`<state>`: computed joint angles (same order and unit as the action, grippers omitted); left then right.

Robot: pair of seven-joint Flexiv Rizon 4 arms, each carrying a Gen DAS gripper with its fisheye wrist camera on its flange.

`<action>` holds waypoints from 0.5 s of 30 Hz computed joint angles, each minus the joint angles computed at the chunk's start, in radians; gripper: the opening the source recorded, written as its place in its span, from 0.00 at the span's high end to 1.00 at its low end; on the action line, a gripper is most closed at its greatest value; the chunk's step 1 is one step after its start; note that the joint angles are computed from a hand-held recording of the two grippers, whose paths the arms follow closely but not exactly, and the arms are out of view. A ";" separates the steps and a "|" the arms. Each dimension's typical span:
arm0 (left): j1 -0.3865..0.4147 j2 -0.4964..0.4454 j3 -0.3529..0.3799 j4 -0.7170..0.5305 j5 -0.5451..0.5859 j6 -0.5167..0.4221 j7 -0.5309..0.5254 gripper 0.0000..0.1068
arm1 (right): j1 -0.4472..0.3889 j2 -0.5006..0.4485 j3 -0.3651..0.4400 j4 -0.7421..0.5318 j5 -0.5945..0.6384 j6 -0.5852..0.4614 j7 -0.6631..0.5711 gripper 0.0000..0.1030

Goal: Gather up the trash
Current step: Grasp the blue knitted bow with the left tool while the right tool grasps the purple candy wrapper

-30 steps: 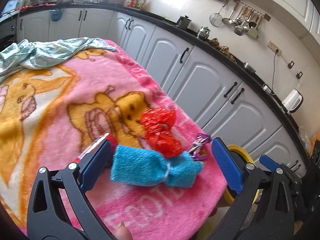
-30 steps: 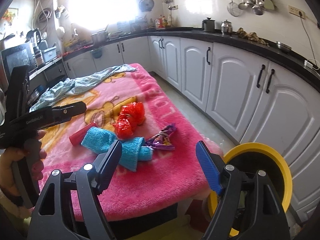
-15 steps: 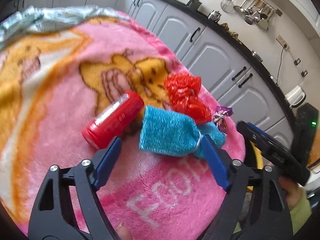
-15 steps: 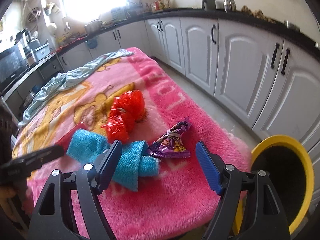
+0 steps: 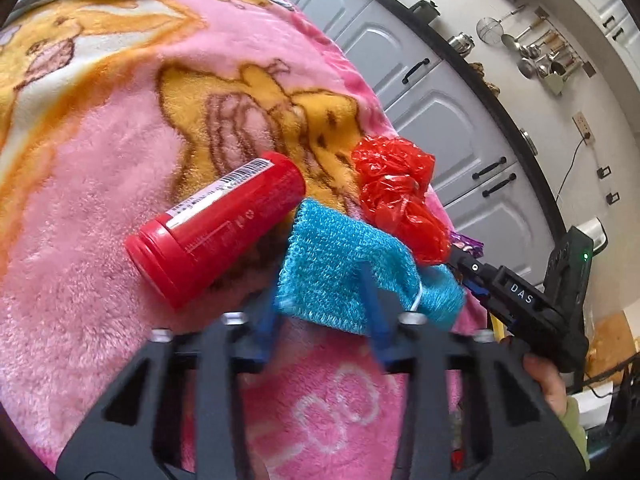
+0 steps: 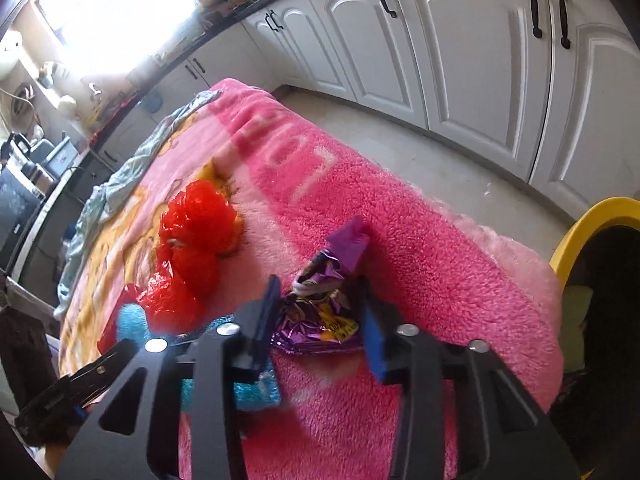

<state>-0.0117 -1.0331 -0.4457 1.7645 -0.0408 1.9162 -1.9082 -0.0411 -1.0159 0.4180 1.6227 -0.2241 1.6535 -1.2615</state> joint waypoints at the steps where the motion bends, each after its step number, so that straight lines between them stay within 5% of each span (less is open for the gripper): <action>1: 0.003 0.001 0.000 0.003 0.005 0.001 0.003 0.87 | -0.002 0.004 0.000 0.007 -0.001 0.002 -0.004 0.71; 5: 0.037 0.008 -0.030 0.026 0.039 0.001 0.018 0.95 | -0.027 0.016 0.021 0.038 -0.004 0.019 -0.015 0.74; 15: 0.045 0.061 -0.078 0.062 0.118 0.036 0.065 0.97 | -0.036 0.121 -0.029 0.209 -0.050 0.170 -0.013 0.74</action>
<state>0.0335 -0.9717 -0.5235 1.8263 0.0767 1.9519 -1.8428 -0.0770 -0.8950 0.3890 1.8321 -0.2746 1.8230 -1.2741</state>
